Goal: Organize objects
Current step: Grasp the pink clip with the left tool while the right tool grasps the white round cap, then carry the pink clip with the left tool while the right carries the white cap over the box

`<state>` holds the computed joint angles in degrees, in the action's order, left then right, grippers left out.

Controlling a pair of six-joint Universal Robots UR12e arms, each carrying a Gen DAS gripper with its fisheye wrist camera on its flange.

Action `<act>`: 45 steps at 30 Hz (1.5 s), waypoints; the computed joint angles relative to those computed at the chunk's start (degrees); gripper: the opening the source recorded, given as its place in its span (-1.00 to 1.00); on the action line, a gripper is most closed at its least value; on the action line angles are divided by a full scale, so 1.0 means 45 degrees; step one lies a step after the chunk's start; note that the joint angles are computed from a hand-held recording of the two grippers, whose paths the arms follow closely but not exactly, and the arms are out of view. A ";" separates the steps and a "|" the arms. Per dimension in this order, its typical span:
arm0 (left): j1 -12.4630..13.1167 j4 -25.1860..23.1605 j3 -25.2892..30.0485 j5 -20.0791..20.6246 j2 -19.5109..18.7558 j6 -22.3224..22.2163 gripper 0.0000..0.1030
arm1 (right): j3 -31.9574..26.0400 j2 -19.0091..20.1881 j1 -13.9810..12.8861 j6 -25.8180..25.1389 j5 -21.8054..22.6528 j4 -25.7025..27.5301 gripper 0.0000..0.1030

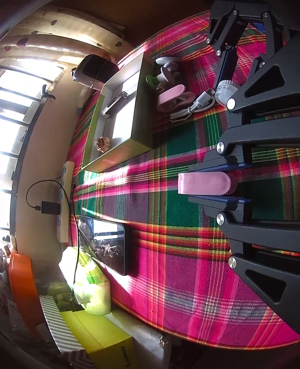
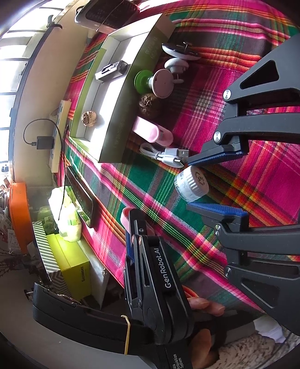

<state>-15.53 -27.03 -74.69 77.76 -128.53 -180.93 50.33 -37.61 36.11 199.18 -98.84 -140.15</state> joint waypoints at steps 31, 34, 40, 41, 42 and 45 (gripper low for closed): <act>-0.0149 -0.0067 -0.0062 0.0310 0.0120 0.0364 -0.69 | 0.0610 -0.0324 -0.0158 0.0356 0.0128 -0.0873 -0.36; -0.0165 0.0011 -0.0059 0.0280 0.0149 0.0390 -0.69 | 0.0712 -0.0395 -0.0176 0.0445 0.0089 -0.1004 -0.36; -0.0207 0.0087 -0.0063 0.0236 0.0210 0.0437 -0.69 | 0.0880 -0.0510 -0.0223 0.0523 0.0018 -0.1168 -0.36; -0.0224 0.0113 -0.0063 0.0230 0.0223 0.0482 -0.69 | 0.0910 -0.0532 -0.0230 0.0556 -0.0003 -0.1202 -0.36; -0.0238 0.0119 -0.0050 0.0234 0.0227 0.0502 -0.69 | 0.0943 -0.0554 -0.0238 0.0588 -0.0004 -0.1252 -0.36; -0.0297 0.0131 -0.0003 0.0246 0.0237 0.0606 -0.69 | 0.1042 -0.0626 -0.0253 0.0620 -0.0099 -0.1384 -0.36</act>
